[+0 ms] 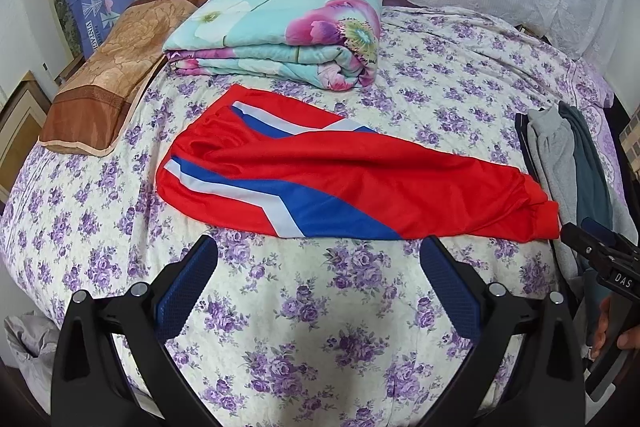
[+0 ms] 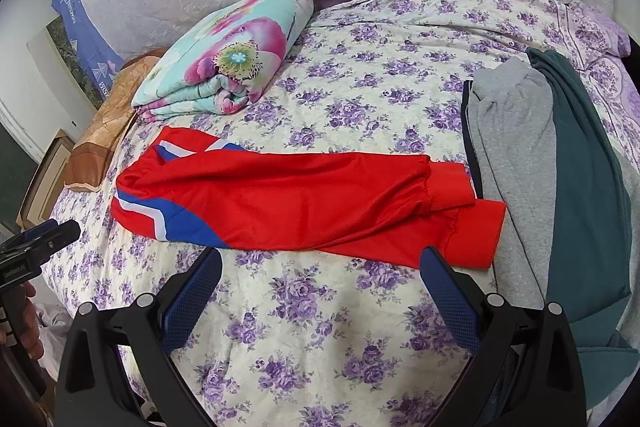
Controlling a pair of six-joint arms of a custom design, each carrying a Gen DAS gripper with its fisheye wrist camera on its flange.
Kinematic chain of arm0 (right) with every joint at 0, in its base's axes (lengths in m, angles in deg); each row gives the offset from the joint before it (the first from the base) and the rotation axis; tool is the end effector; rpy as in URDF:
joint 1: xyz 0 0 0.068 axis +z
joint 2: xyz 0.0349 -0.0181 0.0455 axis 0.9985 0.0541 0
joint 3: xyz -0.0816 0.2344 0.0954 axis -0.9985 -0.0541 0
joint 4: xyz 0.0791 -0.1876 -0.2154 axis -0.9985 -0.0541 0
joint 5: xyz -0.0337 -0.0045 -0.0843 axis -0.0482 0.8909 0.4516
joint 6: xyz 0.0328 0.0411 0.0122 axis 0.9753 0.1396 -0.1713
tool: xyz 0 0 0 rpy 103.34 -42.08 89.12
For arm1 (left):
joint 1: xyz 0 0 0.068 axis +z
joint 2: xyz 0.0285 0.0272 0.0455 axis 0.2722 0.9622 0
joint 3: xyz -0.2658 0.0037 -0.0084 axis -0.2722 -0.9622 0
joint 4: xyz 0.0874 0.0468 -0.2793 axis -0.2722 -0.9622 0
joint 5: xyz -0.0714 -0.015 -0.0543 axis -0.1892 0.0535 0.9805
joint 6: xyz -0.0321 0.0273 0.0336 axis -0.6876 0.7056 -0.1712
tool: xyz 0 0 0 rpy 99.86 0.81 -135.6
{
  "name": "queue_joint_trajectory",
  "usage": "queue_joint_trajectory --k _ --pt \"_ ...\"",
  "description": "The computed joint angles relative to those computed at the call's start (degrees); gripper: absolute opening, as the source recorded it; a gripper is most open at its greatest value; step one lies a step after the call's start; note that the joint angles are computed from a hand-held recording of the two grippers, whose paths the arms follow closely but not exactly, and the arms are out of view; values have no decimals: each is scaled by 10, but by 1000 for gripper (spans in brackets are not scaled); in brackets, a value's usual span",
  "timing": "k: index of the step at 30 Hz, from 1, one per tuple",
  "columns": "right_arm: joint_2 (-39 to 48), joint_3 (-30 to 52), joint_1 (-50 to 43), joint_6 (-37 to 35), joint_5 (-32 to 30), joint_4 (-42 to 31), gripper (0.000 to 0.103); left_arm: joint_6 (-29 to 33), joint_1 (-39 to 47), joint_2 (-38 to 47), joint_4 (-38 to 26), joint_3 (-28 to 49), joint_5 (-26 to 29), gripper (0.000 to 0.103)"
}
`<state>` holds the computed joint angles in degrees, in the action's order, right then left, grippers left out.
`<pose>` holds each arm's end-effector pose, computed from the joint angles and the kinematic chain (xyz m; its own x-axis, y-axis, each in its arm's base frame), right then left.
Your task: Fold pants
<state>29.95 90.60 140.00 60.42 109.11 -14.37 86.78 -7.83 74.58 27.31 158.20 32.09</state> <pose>0.1208 0.1311 0.2778 -0.7104 0.4510 -0.5404 0.4065 0.8897 0.2081 0.2630 -0.1167 0.3060 -0.7626 0.3638 -0.5348 0.4441 0.8956 -0.0240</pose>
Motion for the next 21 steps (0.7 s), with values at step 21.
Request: queue_joint_trajectory --k 21 --pt "5 -27 -27 -1 -48 21 100 8 155 193 0 45 169 98"
